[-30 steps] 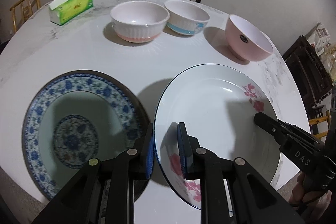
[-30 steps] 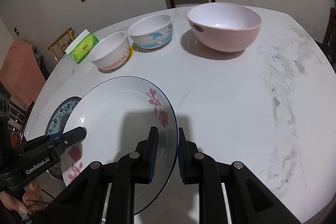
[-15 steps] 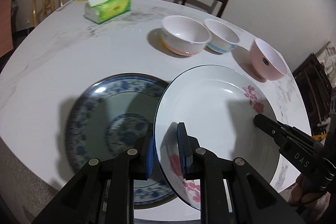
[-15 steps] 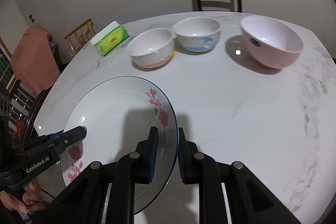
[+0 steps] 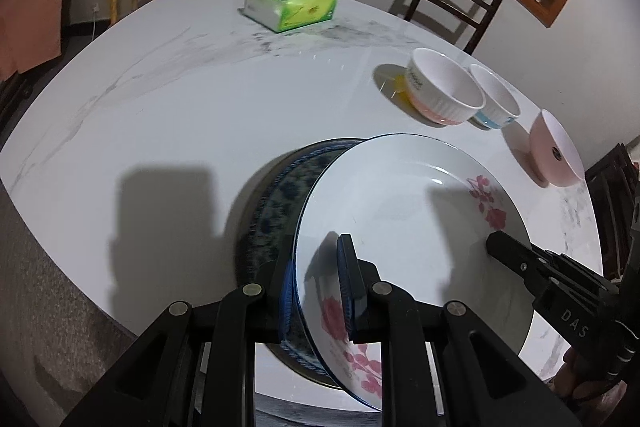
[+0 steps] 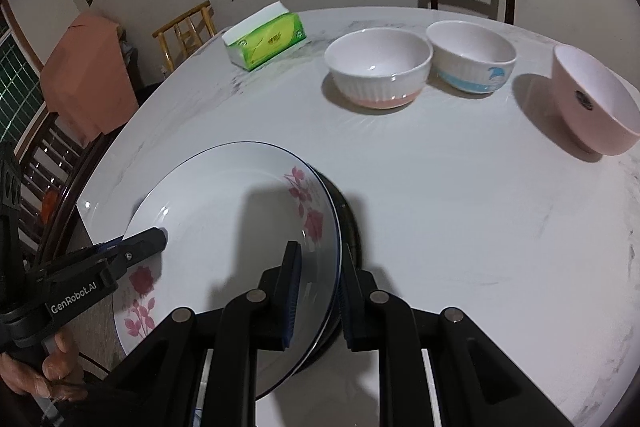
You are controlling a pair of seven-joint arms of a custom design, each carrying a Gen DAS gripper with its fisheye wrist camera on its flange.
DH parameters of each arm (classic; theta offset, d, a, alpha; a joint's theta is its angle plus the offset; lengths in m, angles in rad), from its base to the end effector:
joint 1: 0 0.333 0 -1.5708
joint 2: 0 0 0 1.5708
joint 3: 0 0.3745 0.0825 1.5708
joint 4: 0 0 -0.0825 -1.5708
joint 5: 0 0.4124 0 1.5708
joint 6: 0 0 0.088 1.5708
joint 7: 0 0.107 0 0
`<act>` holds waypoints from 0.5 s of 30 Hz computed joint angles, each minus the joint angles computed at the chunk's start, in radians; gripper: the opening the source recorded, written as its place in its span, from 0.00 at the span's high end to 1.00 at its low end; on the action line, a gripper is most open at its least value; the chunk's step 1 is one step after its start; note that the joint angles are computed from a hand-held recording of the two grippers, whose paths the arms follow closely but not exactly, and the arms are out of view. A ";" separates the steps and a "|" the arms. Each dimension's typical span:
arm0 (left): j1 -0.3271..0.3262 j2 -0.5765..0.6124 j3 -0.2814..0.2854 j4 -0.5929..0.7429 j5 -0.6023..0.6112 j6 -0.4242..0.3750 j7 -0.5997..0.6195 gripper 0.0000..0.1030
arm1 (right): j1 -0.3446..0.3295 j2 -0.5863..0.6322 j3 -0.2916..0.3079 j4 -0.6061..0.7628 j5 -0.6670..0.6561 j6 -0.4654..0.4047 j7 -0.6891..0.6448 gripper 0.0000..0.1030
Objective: Organize plates and bowls
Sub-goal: 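Carry the pink-flower plate with both grippers onto the blue-and-white plate stack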
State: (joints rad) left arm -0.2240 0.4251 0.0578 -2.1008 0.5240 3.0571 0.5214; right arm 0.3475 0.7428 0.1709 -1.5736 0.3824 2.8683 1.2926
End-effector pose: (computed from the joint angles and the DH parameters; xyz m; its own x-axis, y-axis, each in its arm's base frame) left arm 0.6404 -0.1499 0.2968 0.2947 -0.9327 0.2080 -0.8021 -0.3597 -0.4767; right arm 0.7206 0.3517 0.2897 0.4230 -0.8719 -0.2469 -0.8158 -0.2479 -0.5225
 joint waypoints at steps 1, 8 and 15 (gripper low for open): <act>0.012 0.002 -0.009 -0.002 -0.008 0.000 0.006 0.84 | 0.007 0.007 -0.006 0.010 -0.005 -0.009 0.006 0.83; 0.058 0.021 -0.052 -0.001 -0.055 -0.001 0.055 0.84 | 0.032 0.037 -0.032 0.054 -0.030 -0.052 0.043 0.83; 0.081 0.039 -0.074 0.010 -0.104 -0.014 0.099 0.84 | 0.033 0.066 -0.032 0.094 -0.042 -0.087 0.061 0.83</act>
